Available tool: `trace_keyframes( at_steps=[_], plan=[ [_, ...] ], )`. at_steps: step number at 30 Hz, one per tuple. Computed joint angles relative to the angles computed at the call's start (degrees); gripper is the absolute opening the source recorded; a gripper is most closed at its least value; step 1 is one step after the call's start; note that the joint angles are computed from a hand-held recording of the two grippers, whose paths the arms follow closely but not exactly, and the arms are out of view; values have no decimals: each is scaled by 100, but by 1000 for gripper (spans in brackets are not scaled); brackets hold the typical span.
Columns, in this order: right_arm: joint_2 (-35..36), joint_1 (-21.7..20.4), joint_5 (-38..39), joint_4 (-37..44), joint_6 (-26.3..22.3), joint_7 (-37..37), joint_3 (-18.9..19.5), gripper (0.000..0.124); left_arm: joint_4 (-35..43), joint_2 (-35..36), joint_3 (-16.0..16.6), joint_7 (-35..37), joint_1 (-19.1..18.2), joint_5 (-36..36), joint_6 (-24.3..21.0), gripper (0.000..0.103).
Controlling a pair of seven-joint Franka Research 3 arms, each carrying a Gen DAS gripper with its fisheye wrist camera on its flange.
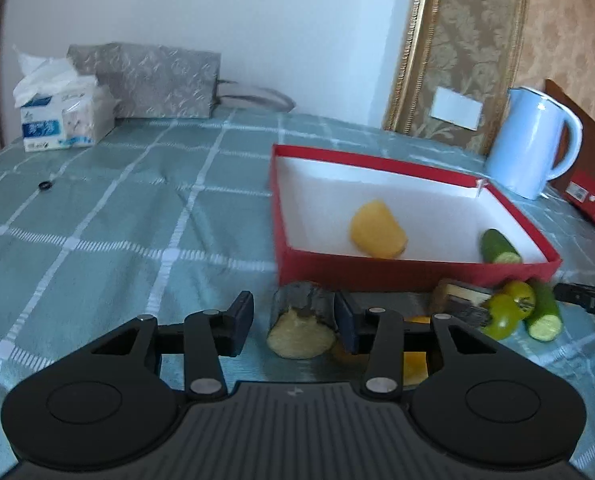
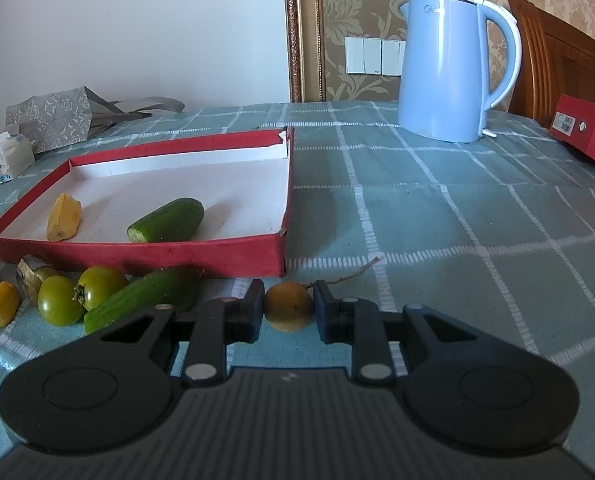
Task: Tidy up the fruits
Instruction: 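Lower the taro into the tray and open the left gripper while the right holds the brown fruit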
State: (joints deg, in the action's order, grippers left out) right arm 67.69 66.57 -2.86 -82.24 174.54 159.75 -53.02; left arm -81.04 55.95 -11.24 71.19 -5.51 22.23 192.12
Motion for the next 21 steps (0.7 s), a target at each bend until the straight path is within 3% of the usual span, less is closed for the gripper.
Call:
trace_keyframes(
  at_steps=[2,3,4,9,14,18,21],
  plan=[
    [-38,-62,-12,37,-17,-68,84,25,5,54,-408,21,329,98,-114,39],
    [-61,-96,-22,48,-25,-98,127,25,3,103,-663,66,524,163,-135,33],
    [-59,-94,-29,52,-34,-90,120,25,12,123,-745,-83,603,350,-143,33],
    [-56,-105,-40,48,-37,-23,110,25,-179,-70,87,-114,-43,-93,253,32],
    [-45,-117,-84,76,-54,11,112,25,-540,-305,863,-170,-669,-510,961,32],
    [-59,-117,-133,73,-72,23,121,25,-361,-285,1190,175,-1037,-728,1176,32],
    [-62,-124,-155,85,-87,45,129,25,216,-41,1179,410,-1136,-749,885,32]
  ],
)
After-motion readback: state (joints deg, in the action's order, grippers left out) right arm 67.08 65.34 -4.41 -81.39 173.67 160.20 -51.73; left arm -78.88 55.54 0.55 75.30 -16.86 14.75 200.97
